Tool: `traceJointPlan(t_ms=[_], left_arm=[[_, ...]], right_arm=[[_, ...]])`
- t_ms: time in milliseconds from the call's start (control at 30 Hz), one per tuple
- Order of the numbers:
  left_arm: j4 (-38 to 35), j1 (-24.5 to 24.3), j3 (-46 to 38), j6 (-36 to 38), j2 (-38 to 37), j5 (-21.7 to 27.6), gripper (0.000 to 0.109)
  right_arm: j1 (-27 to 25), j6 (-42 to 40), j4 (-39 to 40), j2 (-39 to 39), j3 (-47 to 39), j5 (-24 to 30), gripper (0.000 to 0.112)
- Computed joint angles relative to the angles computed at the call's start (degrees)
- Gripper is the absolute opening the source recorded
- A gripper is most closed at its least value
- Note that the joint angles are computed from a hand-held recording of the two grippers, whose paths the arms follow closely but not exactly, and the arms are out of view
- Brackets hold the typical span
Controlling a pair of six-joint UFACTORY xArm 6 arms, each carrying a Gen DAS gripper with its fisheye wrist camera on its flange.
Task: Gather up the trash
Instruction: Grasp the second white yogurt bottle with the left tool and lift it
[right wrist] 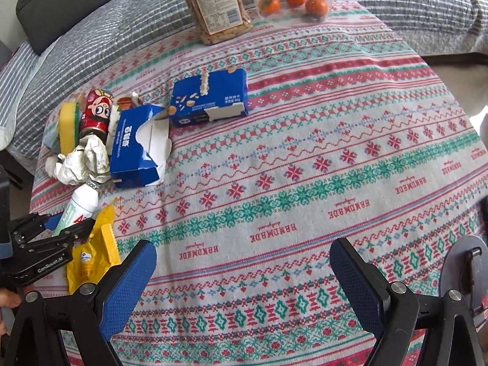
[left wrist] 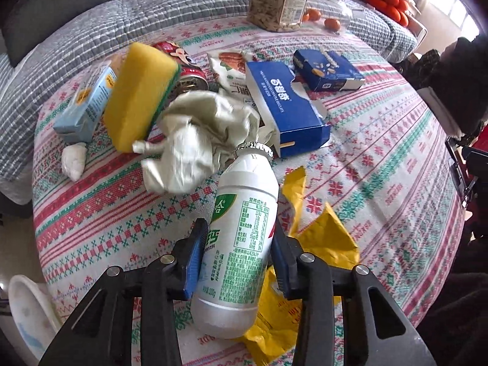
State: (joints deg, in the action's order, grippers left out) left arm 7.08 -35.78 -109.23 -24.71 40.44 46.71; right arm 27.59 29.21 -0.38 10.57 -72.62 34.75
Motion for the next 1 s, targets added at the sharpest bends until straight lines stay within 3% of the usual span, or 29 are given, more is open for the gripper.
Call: traceJointPlan(t_ms=[500, 1000], left_arm=[[-0.30, 0.25, 15.01, -6.85, -11.56, -7.35, 0.042], [1.17, 2.07, 26.34, -13.69, -20.08, -10.93, 0.042]], right_arm=[[1.36, 0.27, -0.22, -0.42, 0.09, -0.59, 0.095], [3.43, -0.21, 1.90, 2.08, -3.35, -0.10, 0.095]])
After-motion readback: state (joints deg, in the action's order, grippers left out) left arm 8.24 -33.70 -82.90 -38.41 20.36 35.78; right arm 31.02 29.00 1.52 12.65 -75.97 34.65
